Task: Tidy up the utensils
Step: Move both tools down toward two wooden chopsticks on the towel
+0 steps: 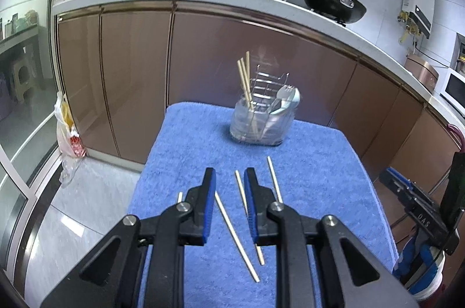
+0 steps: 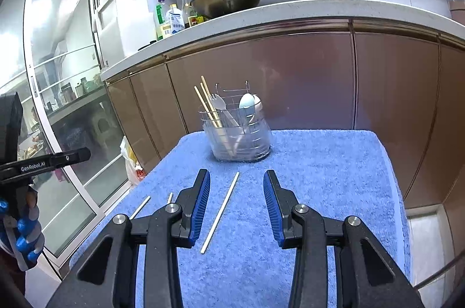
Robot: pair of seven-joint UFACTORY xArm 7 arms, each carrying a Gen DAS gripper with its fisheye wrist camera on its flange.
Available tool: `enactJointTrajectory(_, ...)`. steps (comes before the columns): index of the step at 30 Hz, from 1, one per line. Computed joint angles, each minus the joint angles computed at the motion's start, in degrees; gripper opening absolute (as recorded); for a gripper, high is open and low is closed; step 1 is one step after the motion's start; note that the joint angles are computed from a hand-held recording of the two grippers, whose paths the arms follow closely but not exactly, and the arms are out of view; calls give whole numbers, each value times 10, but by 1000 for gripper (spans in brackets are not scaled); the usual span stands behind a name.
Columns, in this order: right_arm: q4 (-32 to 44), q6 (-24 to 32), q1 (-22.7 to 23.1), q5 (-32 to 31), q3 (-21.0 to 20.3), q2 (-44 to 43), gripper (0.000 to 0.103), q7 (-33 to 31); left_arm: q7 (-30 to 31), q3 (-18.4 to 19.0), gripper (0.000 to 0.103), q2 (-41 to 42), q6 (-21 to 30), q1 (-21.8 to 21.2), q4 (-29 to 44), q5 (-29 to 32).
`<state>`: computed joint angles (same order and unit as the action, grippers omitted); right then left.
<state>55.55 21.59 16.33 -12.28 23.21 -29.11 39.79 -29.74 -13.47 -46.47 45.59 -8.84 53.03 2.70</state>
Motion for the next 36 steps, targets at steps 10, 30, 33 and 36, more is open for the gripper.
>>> enactJointTrajectory(10, -1, 5, 11, 9, -12, 15, 38, -11, 21, 41, 21, -15, 11, -16, -55, -36)
enactJointTrajectory(30, 11, 32, 52, 56, -51, 66, 38, -49, 62, 83, 23, 36, 47, -32, -77, -102)
enactJointTrajectory(33, 25, 46, 62, 70, -59, 84, 38, -66, 72, 87, 23, 66, 55, -40, -59, -119)
enactJointTrajectory(36, 34, 54, 68, 79, -64, 96, 38, -78, 80, 85, 23, 96, 64, -43, -41, -127)
